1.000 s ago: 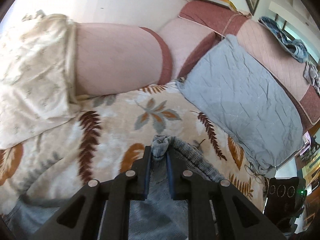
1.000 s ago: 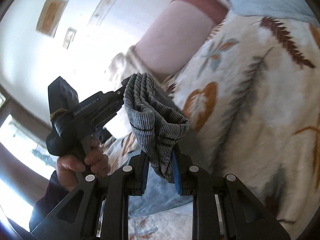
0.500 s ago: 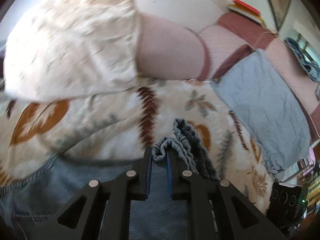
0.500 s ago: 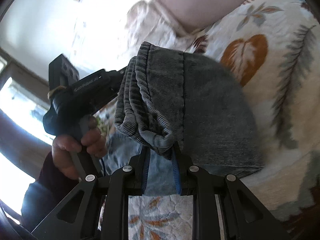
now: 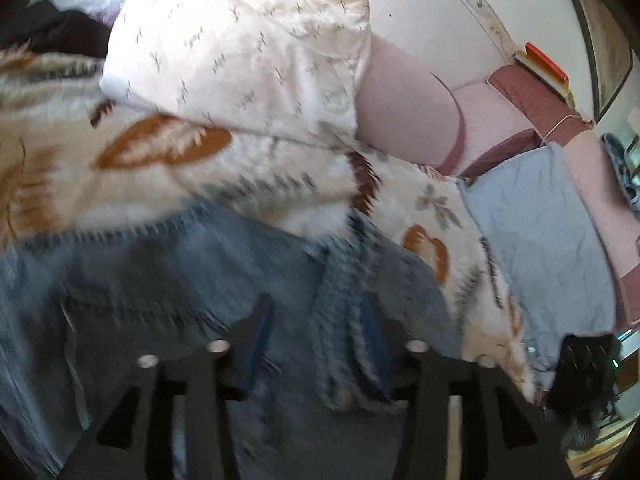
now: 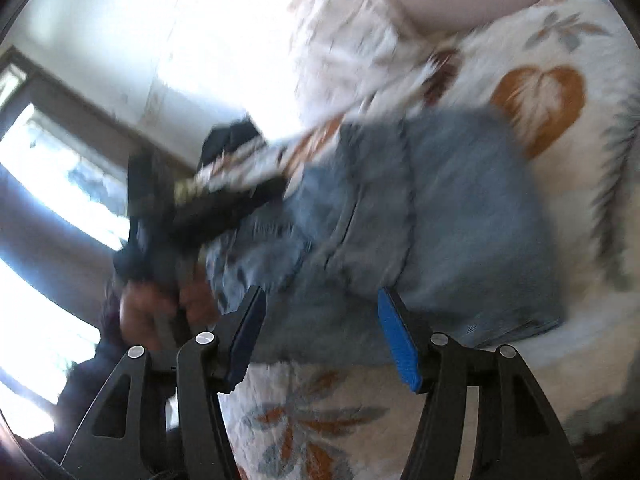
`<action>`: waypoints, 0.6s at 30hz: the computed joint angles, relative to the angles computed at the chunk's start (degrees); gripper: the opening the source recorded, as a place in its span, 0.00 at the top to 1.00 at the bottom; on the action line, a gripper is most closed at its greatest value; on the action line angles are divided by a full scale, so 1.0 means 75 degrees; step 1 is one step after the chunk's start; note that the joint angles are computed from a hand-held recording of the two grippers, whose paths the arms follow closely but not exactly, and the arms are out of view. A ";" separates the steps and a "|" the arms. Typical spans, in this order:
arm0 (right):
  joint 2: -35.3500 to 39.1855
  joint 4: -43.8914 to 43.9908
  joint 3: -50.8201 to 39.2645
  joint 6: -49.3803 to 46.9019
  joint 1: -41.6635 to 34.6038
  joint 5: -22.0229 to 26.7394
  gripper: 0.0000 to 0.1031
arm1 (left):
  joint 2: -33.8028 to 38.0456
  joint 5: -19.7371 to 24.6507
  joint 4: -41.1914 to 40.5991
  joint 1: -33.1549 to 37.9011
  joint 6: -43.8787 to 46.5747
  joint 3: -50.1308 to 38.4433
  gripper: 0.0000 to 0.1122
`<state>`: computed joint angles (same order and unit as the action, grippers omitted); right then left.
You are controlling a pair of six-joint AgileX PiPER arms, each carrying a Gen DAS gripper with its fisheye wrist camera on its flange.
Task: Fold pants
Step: 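Lower the folded hems onto the jeans seat with both grippers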
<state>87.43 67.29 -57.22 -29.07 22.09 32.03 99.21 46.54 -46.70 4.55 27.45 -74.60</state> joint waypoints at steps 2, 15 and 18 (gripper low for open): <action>-0.0221 0.0171 0.0184 0.0005 -0.0366 -0.0045 0.41 | -0.0223 -0.0133 -0.0261 -0.0204 -0.0065 0.0424 0.41; -0.0535 0.0442 0.0489 0.0449 -0.1373 0.0273 0.41 | -0.0343 -0.1015 -0.0003 -0.1270 -0.1629 0.1239 0.36; -0.0535 0.0479 0.0494 0.0414 -0.1366 0.0250 0.41 | -0.0440 -0.1072 0.0014 -0.1307 -0.1681 0.1317 0.54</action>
